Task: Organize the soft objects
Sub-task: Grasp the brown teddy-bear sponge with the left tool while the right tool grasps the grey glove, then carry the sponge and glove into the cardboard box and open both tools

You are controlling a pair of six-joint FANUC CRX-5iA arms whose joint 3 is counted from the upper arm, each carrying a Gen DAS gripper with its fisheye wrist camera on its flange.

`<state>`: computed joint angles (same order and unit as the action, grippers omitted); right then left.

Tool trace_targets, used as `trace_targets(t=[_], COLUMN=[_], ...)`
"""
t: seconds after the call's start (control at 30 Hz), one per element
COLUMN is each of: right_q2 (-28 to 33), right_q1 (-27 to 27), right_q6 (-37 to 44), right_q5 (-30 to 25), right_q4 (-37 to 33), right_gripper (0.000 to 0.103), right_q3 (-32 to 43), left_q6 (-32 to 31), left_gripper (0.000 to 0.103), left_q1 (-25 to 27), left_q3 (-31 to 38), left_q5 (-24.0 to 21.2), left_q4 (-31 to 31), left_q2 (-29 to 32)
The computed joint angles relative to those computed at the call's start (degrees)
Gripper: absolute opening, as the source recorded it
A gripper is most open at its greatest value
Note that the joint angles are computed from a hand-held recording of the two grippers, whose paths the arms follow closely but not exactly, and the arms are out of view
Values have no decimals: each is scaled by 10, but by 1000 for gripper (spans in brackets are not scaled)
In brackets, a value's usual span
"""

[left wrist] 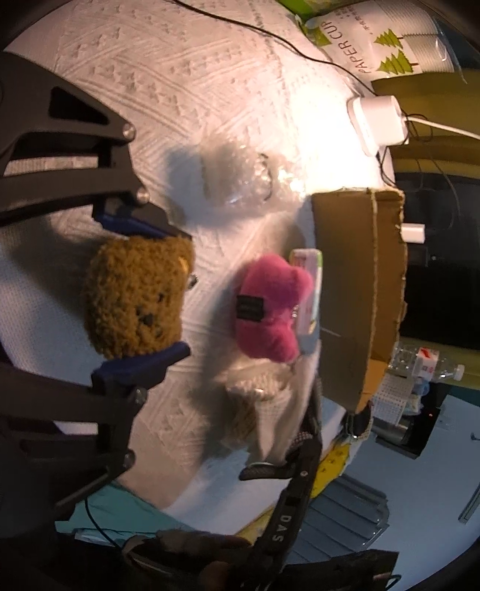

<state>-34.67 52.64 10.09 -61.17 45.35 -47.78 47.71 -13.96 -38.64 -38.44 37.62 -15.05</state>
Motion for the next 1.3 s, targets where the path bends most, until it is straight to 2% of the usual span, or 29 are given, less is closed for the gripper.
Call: trace_targets(t=[0.4,0.67,0.87,1.1,1.3], right_q2=[-29,-28,-7,18,45], right_q1=[40,23,-3,-59,-111], right_q6=[-20,-7,17,44,69], right_q5=[-50,-37,-16,45,108], right_q4=[77,106,124,128,119], right_gripper=[23,23,23,23,23], right_q3=[12,28,45,61,75], left_q6=[-54,-88,-141,-174,-193], left_gripper=[53,53,53,53,53], left_q1=[7,6,-3,-16,-22], left_q3=[1,19,35,73,108], left_q5=[22,45,66,87,81], left_q4=[67,110,168,208,237], left_q2=[-22,-15,1,40,83])
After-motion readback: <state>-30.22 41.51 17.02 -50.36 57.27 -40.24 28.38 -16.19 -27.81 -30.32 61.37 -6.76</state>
